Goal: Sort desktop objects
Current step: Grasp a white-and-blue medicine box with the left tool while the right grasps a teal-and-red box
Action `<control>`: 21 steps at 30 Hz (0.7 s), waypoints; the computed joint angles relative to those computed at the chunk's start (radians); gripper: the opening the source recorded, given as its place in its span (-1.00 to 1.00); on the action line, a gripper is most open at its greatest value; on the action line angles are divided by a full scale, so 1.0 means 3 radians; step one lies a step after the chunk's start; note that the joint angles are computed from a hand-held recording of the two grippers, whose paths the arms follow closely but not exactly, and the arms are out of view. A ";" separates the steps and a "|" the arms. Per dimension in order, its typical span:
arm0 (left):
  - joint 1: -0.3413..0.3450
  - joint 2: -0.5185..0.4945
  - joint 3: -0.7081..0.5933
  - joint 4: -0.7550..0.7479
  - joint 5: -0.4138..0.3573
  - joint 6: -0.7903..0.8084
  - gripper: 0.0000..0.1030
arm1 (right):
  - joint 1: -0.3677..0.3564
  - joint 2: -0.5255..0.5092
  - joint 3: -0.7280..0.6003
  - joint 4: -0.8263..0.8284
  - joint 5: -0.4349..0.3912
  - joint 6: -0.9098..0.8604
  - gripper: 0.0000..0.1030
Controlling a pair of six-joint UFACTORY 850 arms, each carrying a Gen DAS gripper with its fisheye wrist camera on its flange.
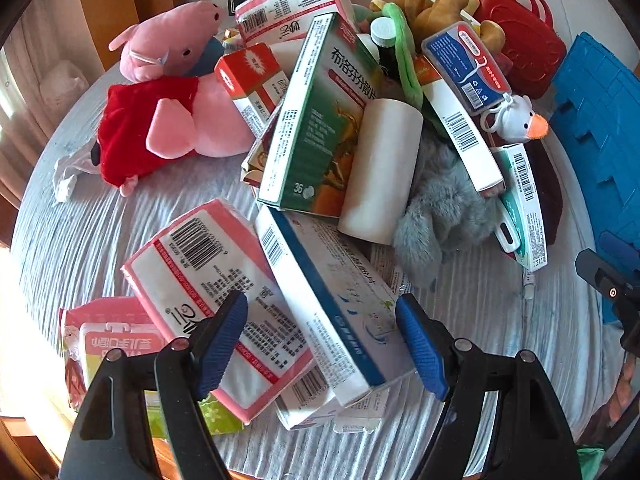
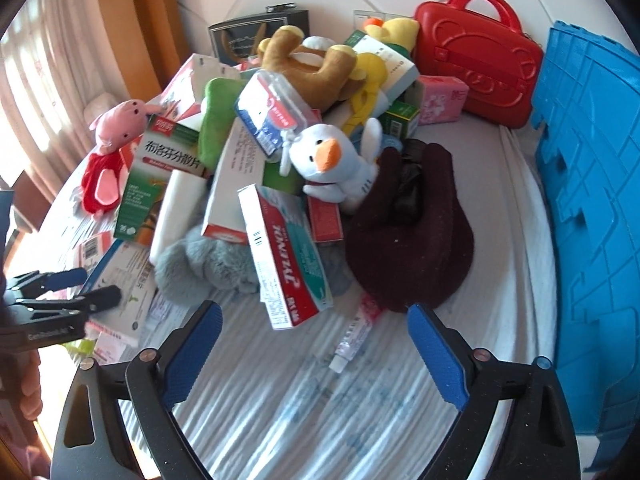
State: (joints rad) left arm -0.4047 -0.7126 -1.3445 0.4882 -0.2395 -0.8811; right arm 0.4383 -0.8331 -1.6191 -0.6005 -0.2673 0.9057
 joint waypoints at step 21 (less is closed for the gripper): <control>-0.0101 -0.0127 -0.0175 0.0783 -0.0135 -0.0837 -0.56 | -0.0119 -0.0515 -0.0569 0.1639 -0.0140 -0.1413 -0.51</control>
